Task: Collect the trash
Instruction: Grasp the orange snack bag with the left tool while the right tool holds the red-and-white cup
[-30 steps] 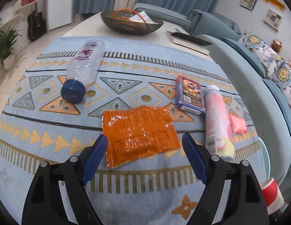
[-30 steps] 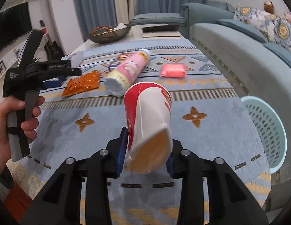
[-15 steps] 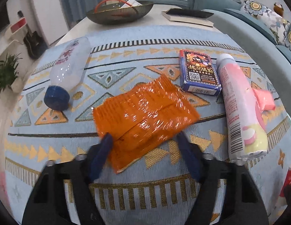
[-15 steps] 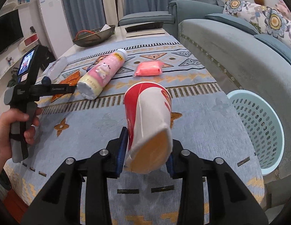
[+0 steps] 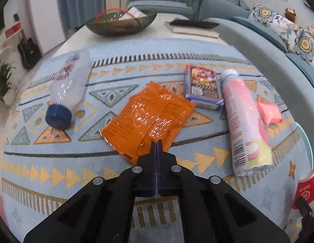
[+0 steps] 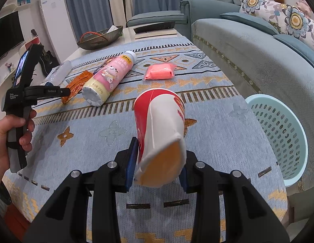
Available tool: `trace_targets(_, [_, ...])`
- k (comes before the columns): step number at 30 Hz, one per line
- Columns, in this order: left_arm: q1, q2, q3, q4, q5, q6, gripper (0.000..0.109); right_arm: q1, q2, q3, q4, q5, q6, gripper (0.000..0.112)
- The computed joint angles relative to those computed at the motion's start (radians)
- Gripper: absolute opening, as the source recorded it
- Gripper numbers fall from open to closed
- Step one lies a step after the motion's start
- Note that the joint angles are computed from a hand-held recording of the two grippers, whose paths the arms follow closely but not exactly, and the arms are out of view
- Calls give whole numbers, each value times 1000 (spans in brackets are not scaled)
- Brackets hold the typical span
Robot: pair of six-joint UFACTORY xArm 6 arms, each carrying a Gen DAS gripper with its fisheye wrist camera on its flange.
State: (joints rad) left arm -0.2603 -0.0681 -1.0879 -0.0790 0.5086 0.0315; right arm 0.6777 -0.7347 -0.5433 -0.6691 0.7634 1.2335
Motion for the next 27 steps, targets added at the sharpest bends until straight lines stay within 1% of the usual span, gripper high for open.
trace_targets(6, [-4, -45, 16, -95, -45, 71, 0, -3, -2, 5, 0, 0, 12, 32])
trace_targets(9, [-6, -36, -1, -188, -27, 156, 1, -11, -7, 8, 5, -1, 10, 33])
trace_targets(10, [-6, -22, -14, -192, -10, 164, 16, -16, -13, 13, 10, -5, 4, 33])
trace_targets(11, [-7, -6, -28, -155, 6, 139, 53, -24, -16, 16, 18, -12, -1, 33])
trace_targets(12, [-9, 5, -34, -84, 8, 84, 70, -31, -20, 19, 24, -17, -8, 33])
trace_targets(13, [-10, 17, -33, -45, -13, 62, 80, -35, -22, 21, 26, -19, -11, 33])
trace_targets(15, [-13, 47, -61, -48, -14, 100, 80, -40, -29, 26, 26, -19, -13, 33])
trace_targets(17, [-12, 92, -111, -12, 5, 94, 82, -45, -32, 30, 29, -18, -18, 33])
trace_targets(18, [-10, 121, -149, -26, 47, 124, 82, -48, -32, 30, 32, -17, -23, 33])
trace_targets(19, [-9, 159, -199, -43, 115, 166, 82, -52, -32, 31, 35, -16, -29, 33])
trace_targets(20, [-9, 187, -228, -18, 152, 176, 82, -57, -33, 33, 38, -18, -33, 33])
trace_targets(21, [-10, 198, -234, 9, 154, 174, 85, -62, -33, 34, 41, -20, -39, 33])
trace_targets(22, [-8, 194, -219, -6, 120, 196, 83, -69, -31, 36, 45, -23, -44, 33])
trace_targets(24, [2, 206, -235, -59, 128, 244, 74, -79, -25, 38, 50, -32, -47, 33])
trace_targets(25, [4, 210, -243, -58, 130, 252, 61, -84, -20, 39, 53, -41, -46, 33])
trace_targets(26, [9, 213, -251, -64, 137, 259, 51, -90, -19, 42, 57, -51, -46, 33])
trace_targets(27, [12, 216, -258, -73, 143, 266, 46, -92, -17, 41, 57, -57, -42, 33])
